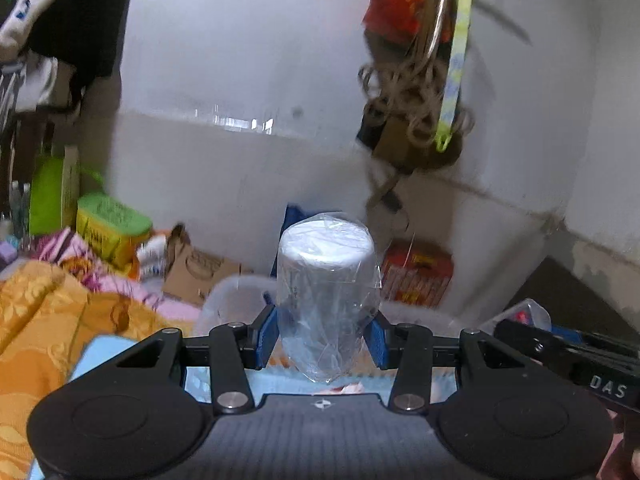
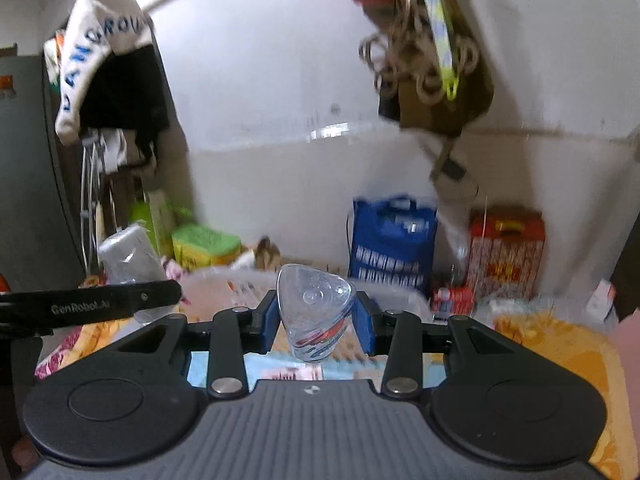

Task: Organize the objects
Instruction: 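Lift both items over the basket and open both tools to drop them, then grasp the orange-lidded jar with the left tool while the right tool grasps the grey plush toy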

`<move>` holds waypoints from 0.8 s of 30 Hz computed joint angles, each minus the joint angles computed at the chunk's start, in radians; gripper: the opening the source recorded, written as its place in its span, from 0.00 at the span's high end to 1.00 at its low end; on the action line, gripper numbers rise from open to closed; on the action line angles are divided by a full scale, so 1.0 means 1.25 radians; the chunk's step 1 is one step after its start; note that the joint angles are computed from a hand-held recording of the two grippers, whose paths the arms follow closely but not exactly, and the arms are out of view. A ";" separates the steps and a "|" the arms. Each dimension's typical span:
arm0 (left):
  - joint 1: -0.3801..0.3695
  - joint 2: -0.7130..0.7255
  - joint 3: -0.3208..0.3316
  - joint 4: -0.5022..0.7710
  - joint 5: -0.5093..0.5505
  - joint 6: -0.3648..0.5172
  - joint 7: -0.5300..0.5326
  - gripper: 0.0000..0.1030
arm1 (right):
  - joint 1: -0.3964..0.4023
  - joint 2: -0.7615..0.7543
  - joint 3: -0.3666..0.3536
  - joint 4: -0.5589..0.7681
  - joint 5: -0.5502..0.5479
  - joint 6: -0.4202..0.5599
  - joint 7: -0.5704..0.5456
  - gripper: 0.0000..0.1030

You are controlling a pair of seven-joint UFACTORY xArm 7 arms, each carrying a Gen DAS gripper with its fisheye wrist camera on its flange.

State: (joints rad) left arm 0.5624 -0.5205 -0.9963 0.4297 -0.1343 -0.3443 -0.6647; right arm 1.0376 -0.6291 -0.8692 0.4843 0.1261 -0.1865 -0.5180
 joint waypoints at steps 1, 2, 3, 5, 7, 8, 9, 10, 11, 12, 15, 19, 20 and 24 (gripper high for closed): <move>0.025 0.031 -0.022 0.011 0.007 -0.002 0.006 0.52 | 0.017 0.007 -0.019 0.005 -0.001 -0.001 -0.003 0.58; 0.036 0.052 -0.032 0.016 0.011 -0.006 0.013 0.52 | 0.024 0.014 -0.026 0.007 -0.002 0.001 -0.006 0.58; 0.055 0.069 -0.053 0.018 0.009 -0.015 0.020 0.52 | 0.031 0.015 -0.032 0.005 -0.005 -0.003 -0.011 0.58; 0.085 0.093 -0.089 0.014 -0.001 -0.052 0.043 0.45 | 0.031 -0.002 -0.032 -0.011 -0.014 -0.014 -0.025 0.52; 0.098 0.089 -0.117 -0.004 -0.029 -0.095 0.060 0.09 | -0.042 -0.010 0.035 -0.052 -0.020 -0.062 -0.015 0.04; 0.083 0.077 -0.109 -0.015 -0.044 -0.101 0.065 0.00 | -0.072 -0.032 0.058 -0.092 -0.032 -0.125 -0.011 0.00; 0.055 0.052 -0.094 -0.033 -0.064 -0.104 0.066 0.00 | -0.094 -0.060 0.070 -0.124 -0.043 -0.174 -0.001 0.00; 0.015 0.025 -0.066 -0.055 -0.080 -0.104 0.067 0.00 | -0.133 -0.094 0.096 -0.156 -0.047 -0.189 0.014 0.00; -0.031 -0.002 -0.038 -0.086 -0.093 -0.113 0.064 0.00 | -0.163 -0.118 0.114 -0.173 -0.048 -0.171 0.023 0.00; -0.064 -0.010 -0.010 -0.093 -0.096 -0.103 0.069 0.00 | -0.202 -0.167 0.128 -0.198 -0.055 -0.119 0.034 0.00; -0.228 -0.110 0.082 -0.172 -0.109 -0.018 0.036 0.00 | -0.288 -0.323 0.102 -0.289 -0.066 0.001 0.036 0.00; -0.337 -0.223 0.027 -0.279 -0.109 0.024 -0.046 0.00 | -0.429 -0.427 0.073 -0.376 -0.021 0.153 -0.005 0.00; -0.341 -0.250 -0.007 -0.284 -0.105 0.056 -0.064 0.00 | -0.442 -0.415 0.078 -0.372 -0.013 0.191 -0.011 0.00; -0.331 -0.281 -0.071 -0.279 -0.074 0.117 -0.120 0.01 | -0.431 -0.340 0.121 -0.367 0.020 0.171 -0.024 0.00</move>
